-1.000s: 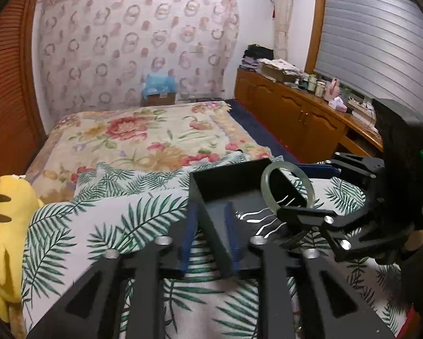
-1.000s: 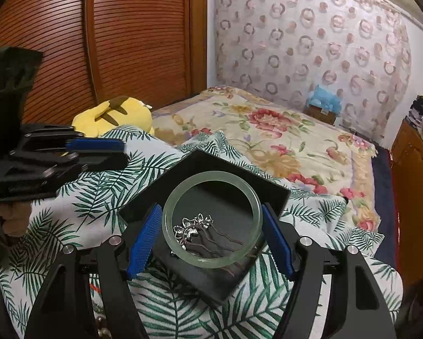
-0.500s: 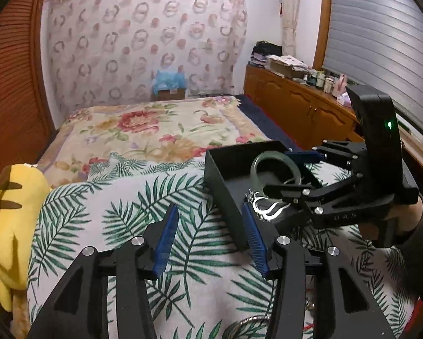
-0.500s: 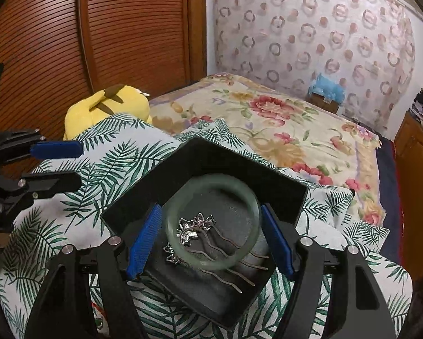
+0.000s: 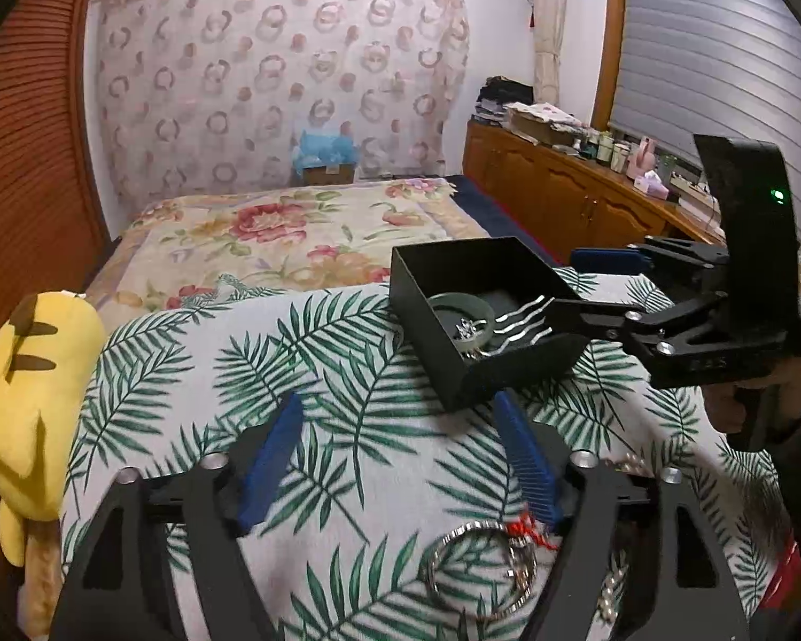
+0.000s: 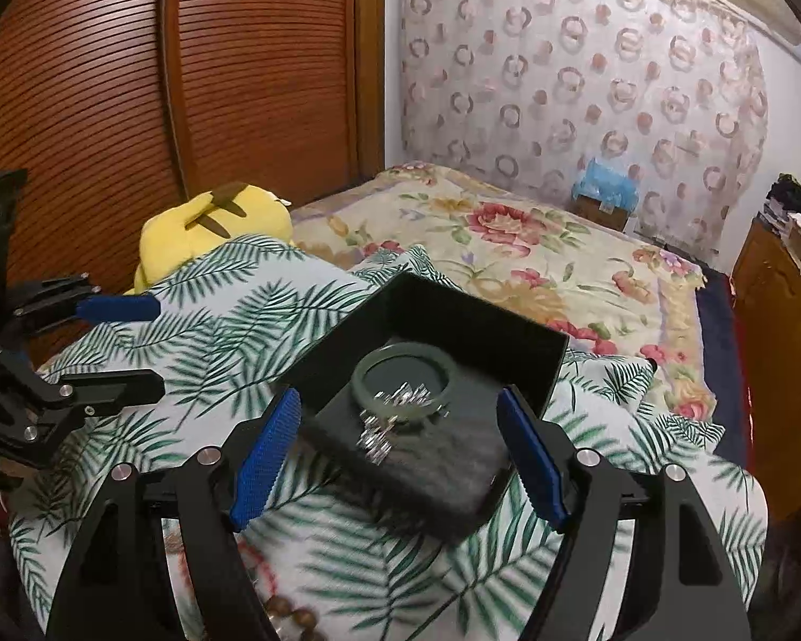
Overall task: Organize jewelry
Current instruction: 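Lower comb and jade bangle into the black box and open both grippers, then move the right gripper to the pearl necklace and close on it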
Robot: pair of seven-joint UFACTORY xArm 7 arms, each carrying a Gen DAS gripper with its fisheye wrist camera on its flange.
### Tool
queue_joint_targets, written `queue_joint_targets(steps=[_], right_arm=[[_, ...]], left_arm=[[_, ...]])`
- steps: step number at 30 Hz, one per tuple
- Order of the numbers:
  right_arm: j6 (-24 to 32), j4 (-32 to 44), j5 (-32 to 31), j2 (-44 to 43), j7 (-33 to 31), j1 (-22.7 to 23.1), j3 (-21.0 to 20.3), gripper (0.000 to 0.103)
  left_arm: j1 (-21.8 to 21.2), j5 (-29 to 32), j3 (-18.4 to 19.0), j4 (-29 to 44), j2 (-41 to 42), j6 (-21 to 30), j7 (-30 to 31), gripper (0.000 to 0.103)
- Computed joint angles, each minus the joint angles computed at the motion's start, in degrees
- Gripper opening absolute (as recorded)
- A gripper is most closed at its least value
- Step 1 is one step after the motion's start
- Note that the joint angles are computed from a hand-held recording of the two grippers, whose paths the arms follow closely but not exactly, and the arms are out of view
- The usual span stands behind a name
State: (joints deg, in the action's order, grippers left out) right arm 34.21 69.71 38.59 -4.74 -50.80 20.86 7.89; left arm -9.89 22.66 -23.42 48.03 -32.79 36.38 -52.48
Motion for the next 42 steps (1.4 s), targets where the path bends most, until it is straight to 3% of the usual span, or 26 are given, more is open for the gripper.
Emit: queue_joint_targets(steps=[6,11,25,31,39,42], right_arm=[[0.36,-7.25,-0.32,-7.00,1.22,0.86,-0.83,0.070],[0.63,-12.78,-1.19,-11.86,3.23,2.17,-2.23,0.062],[1.62,-23.99,-4.46,-21.41,8.55,5.26,-4.83,0.053],[2.20,-25.31,-4.54,-21.78,9.39,6.56,-5.36,0.050],[3.17,-25.30,-4.80,-20.91,9.90,6.56,-5.72,0.029],[3.37,-25.65,-4.72,-21.35,9.43,6.43,-5.87,0.028]], left_arm=[[-1.95,-1.50,-0.55,-2.42,-3.53,1.25,-0.01,0.084],[-3.48,-3.07,-1.18,-4.41,-6.31,1.81,0.34,0.085],[-6.34,-7.12,-2.42,-8.77,-11.67,2.20,0.90,0.089],[-7.07,-8.27,-2.67,-9.89,-12.12,2.14,0.87,0.089],[-7.25,-8.65,-2.97,-10.21,-11.59,1.62,0.67,0.089],[-7.28,-8.61,-3.02,-10.11,-10.97,1.49,0.60,0.089]])
